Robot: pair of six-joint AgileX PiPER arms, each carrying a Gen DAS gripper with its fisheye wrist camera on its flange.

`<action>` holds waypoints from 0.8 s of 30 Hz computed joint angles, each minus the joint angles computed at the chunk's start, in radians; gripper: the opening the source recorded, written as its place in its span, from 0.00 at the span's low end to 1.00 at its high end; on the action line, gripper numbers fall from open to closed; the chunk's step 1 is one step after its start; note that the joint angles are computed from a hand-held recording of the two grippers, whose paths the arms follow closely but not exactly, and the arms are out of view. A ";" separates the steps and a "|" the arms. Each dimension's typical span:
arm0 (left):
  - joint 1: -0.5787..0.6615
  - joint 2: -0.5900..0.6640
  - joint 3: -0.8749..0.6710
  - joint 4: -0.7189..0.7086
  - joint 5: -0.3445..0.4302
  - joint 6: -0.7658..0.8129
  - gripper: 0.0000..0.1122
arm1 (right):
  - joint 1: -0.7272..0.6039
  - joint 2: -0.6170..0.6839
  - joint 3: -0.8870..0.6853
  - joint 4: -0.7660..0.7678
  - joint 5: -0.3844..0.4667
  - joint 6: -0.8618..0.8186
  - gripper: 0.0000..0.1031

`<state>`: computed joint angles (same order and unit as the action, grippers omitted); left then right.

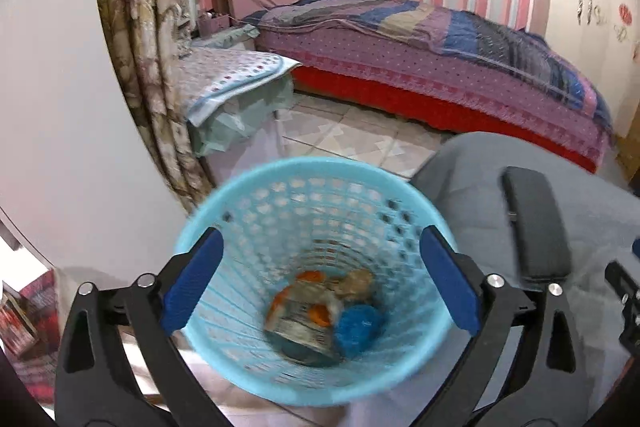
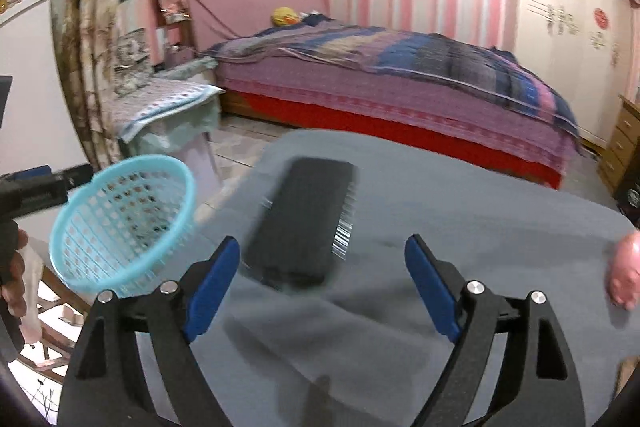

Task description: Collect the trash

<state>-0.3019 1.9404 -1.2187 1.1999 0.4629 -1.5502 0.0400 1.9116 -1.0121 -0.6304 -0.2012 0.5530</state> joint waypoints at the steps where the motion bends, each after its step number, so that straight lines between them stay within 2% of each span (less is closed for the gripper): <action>1: -0.031 -0.001 0.002 -0.020 0.006 0.003 0.86 | -0.014 -0.007 0.009 -0.031 -0.003 0.027 0.81; 4: -0.127 -0.009 0.009 0.022 0.062 -0.047 0.86 | -0.096 -0.059 0.100 -0.053 -0.029 0.020 0.81; 8: -0.290 -0.025 0.022 0.100 0.178 -0.129 0.87 | -0.183 -0.156 0.233 0.015 -0.040 -0.118 0.81; 11: -0.394 -0.045 0.069 0.122 0.199 -0.212 0.87 | -0.265 -0.238 0.325 -0.058 -0.064 -0.088 0.81; 14: -0.488 -0.065 0.115 0.114 0.203 -0.269 0.87 | -0.324 -0.322 0.415 -0.019 -0.088 -0.174 0.81; 17: -0.592 -0.077 0.158 0.131 0.260 -0.320 0.87 | -0.424 -0.417 0.518 -0.124 -0.169 -0.123 0.94; 20: -0.669 -0.089 0.196 0.130 0.317 -0.353 0.87 | -0.500 -0.482 0.596 -0.172 -0.226 -0.128 0.94; 24: -0.723 -0.111 0.248 0.120 0.326 -0.402 0.87 | -0.630 -0.564 0.692 -0.320 -0.318 -0.068 0.95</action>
<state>-1.0252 1.8295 -0.9711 1.3202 0.7890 -1.9518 -0.5903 1.3480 -0.3200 -0.9499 -0.5196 0.4853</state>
